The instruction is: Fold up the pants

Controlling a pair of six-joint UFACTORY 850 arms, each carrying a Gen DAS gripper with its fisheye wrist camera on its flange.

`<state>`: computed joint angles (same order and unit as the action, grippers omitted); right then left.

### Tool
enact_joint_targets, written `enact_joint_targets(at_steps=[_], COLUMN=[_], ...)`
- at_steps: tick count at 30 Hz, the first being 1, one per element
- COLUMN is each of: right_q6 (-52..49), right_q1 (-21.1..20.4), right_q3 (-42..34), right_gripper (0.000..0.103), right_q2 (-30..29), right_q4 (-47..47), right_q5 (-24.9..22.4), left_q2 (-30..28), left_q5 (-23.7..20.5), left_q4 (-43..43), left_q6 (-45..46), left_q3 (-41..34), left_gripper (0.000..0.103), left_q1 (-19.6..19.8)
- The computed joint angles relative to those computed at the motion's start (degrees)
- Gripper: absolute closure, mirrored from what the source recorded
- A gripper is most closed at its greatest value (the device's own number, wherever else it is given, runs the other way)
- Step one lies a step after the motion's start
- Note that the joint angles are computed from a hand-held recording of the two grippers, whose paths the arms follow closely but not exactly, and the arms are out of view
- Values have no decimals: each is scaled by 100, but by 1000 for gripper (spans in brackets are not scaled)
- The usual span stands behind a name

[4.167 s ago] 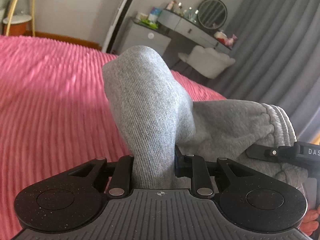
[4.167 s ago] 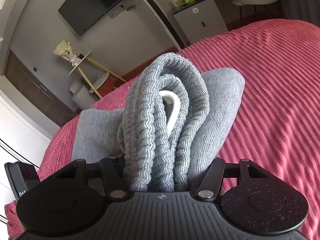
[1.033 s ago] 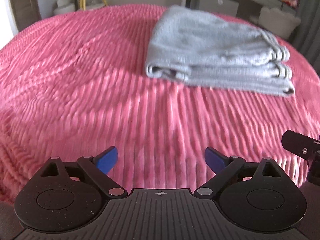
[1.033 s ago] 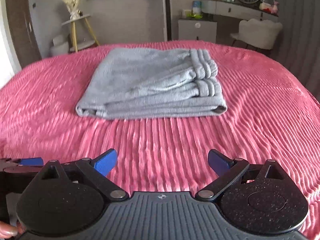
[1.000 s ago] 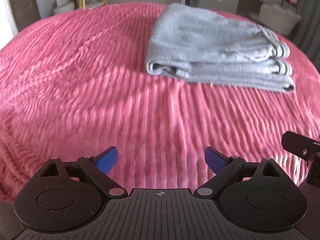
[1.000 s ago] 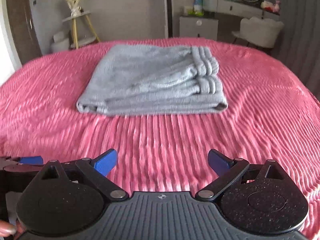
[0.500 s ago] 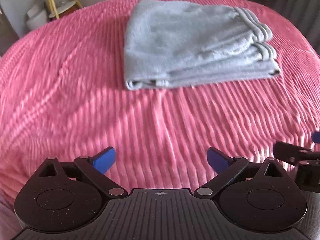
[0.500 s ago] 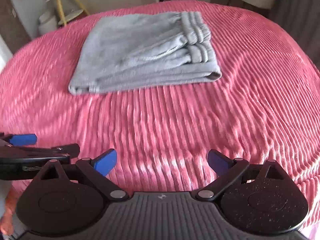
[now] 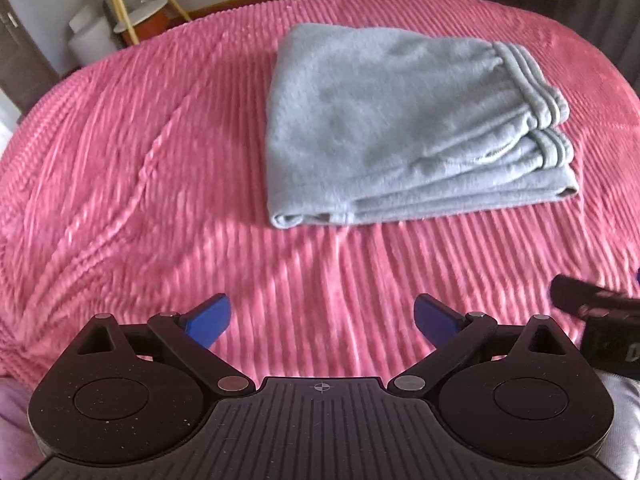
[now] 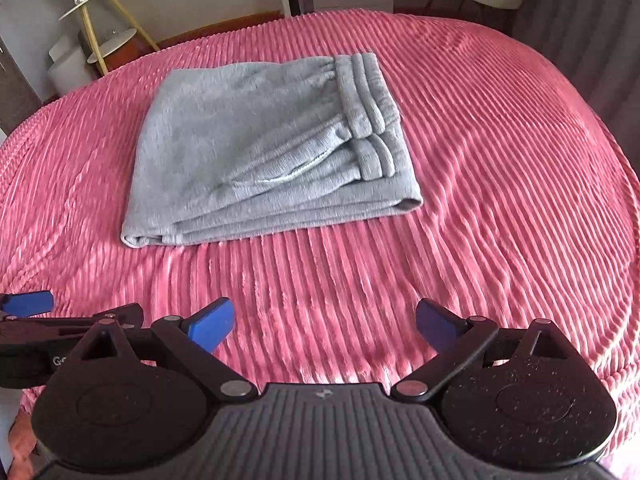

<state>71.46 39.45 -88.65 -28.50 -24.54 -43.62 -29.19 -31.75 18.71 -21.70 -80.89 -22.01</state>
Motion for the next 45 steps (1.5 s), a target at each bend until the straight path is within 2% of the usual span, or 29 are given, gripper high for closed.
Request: enact_joint_targets(at_steps=[5, 15, 45], right_q6=[-403, -697, -777], right_q1=[-89, -222, -242], right_q3=[-389, -766, -866], right_gripper=[5, 5, 5], right_q2=[-216, -478, -614], right_q4=[200, 415, 426], right_q5=[-195, -324, -457], left_q2=[-210, -535, -478], left_q5=[-271, -497, -448], left_q4=[-113, -349, -177], left_q6=[213, 367, 254], left_q3=[-382, -833, -717], left_gripper=[2, 2, 2], left_q1=[5, 86, 91])
